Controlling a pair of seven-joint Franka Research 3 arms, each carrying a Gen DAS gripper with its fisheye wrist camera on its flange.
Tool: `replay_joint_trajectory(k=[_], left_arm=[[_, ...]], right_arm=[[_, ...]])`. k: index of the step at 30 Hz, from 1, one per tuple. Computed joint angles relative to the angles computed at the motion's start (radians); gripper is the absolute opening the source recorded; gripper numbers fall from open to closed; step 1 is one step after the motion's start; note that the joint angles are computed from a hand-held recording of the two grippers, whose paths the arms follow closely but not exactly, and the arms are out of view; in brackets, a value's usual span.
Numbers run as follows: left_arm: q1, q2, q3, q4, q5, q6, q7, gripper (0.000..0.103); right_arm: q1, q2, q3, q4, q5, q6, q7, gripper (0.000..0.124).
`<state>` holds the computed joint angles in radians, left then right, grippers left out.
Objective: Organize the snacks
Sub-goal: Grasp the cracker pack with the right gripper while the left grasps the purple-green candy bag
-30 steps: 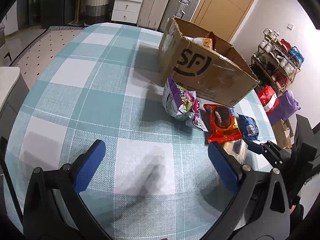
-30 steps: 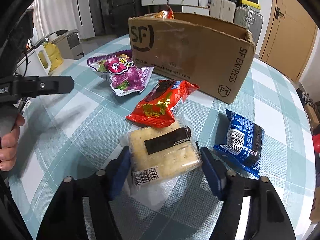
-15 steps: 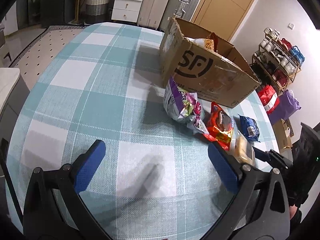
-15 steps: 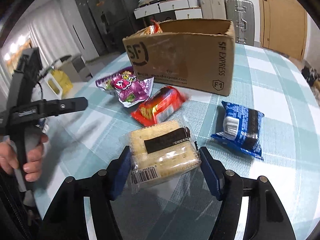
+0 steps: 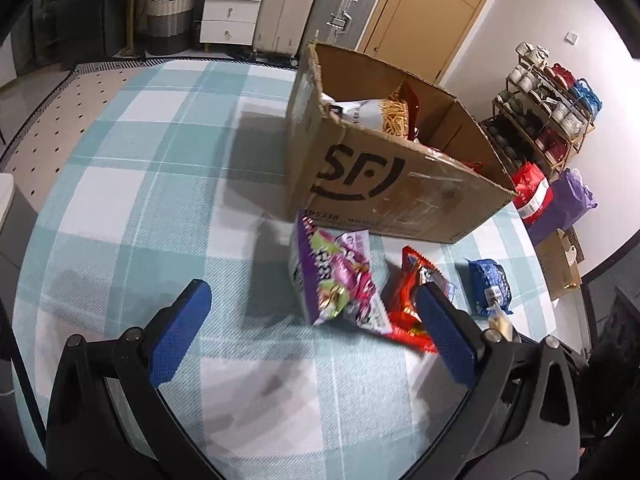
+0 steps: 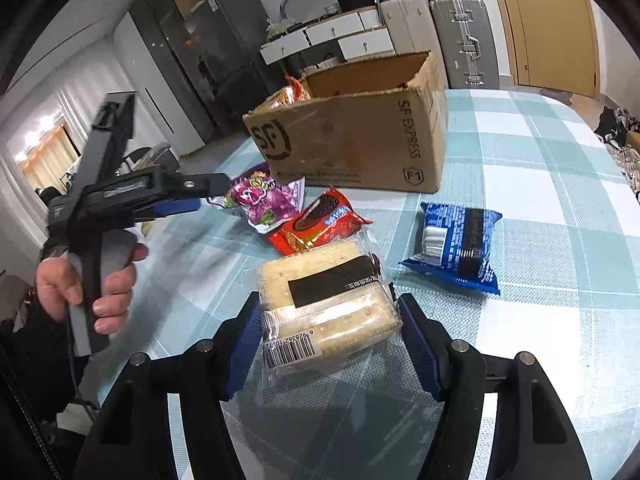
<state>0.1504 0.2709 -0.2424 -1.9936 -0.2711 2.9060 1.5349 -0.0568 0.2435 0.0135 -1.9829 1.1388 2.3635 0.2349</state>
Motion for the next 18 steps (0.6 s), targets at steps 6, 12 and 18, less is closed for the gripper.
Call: replay_joint_trajectory(k=[6, 12, 18], left_arm=[[-0.015, 0.075, 0.024, 0.098, 0.043, -0.073, -0.079, 0.100], [-0.013, 0.120, 0.016, 0.146, 0.081, -0.093, -0.084, 0.079], [0.012, 0.132, -0.017, 0.154, 0.039, -0.137, -0.018, 0.040]], right_arm=[[-0.008, -0.013, -0.005, -0.004, 0.027, -0.014, -0.010, 0.067], [-0.004, -0.008, -0.006, 0.000, 0.016, -0.015, -0.008, 0.067], [-0.005, -0.005, -0.004, 0.005, 0.021, -0.018, -0.011, 0.067]])
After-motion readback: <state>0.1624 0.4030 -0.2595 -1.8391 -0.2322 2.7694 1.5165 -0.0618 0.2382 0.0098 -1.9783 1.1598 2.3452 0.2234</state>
